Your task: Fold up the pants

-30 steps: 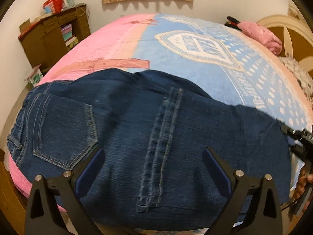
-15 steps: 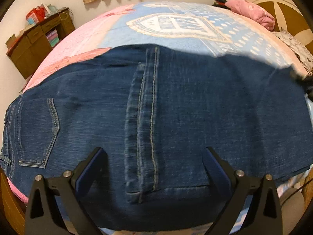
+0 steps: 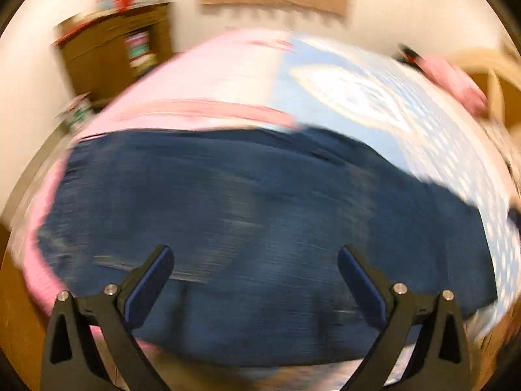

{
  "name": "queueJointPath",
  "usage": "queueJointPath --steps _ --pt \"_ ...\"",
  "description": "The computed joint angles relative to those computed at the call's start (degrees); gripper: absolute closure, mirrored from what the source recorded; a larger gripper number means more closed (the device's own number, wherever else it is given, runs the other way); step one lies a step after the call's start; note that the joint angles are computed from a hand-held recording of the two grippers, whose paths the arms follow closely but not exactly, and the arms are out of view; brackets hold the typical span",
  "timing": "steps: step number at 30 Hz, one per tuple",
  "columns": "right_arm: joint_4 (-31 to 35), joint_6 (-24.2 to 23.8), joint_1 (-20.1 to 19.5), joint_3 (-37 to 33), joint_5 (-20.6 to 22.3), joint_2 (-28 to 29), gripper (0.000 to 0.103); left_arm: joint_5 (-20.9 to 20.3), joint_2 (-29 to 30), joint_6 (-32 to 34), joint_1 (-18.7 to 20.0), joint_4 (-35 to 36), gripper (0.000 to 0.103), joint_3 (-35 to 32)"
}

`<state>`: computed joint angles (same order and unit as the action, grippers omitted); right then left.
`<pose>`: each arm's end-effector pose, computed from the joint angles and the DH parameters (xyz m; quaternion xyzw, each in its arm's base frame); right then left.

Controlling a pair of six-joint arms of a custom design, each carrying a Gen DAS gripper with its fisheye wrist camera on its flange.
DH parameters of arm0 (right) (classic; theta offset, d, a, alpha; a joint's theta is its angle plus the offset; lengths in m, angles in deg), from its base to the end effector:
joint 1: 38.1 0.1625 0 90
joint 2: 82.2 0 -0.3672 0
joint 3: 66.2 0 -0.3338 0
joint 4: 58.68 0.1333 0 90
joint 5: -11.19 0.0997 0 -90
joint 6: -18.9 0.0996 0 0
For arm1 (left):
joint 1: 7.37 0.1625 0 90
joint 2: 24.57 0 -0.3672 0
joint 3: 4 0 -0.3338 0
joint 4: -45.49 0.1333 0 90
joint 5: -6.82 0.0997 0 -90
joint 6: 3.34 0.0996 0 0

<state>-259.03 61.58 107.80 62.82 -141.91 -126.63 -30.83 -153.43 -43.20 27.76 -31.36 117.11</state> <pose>0.3587 -0.1891 0.0900 -0.0202 -0.8386 0.5105 0.1887 -0.0365 -0.2851 0.4235 0.1377 0.8861 -0.2955 0.3295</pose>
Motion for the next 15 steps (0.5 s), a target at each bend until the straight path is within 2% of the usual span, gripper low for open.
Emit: queueJointPath --steps 2,3,5,7,9,10,11,12,13,15 --pt "1.9 -7.3 0.0 -7.0 7.6 5.9 0.08 3.2 -0.5 -0.8 3.2 2.2 0.0 -3.6" --pt "4.2 -9.5 -0.2 -10.5 9.5 8.7 0.08 5.1 -0.6 -1.0 5.2 3.4 0.0 -5.6" --pt "8.5 -12.1 -0.9 -17.9 12.0 14.9 0.08 8.8 -0.5 -2.7 8.1 6.6 0.0 -8.5" --pt "9.8 -12.6 -1.2 -23.5 12.7 20.0 0.08 12.0 -1.9 -4.2 10.5 9.3 0.0 -10.9" --pt "13.3 -13.5 -1.6 -29.5 13.5 25.1 0.08 14.0 -2.9 -3.1 14.0 8.4 0.0 -12.3" --pt "15.6 -13.1 -1.6 -31.1 15.6 26.6 0.076 14.2 -3.3 -1.0 15.9 6.1 0.0 -12.0" --pt "17.8 -13.2 -1.1 -32.9 15.3 29.0 0.071 14.2 -3.3 1.9 18.3 2.6 0.0 -11.7" --pt "17.6 -15.1 0.4 -34.5 12.7 30.5 0.066 14.0 -3.3 5.1 20.6 -1.5 0.0 -11.0" --pt "19.7 -14.6 0.9 -35.0 12.1 30.8 0.064 13.8 -3.3 7.5 22.1 -5.0 0.0 -10.0" --pt "22.4 -11.8 0.8 -33.6 15.3 28.6 0.064 11.9 -2.6 10.8 24.9 -12.1 0.0 -8.0"
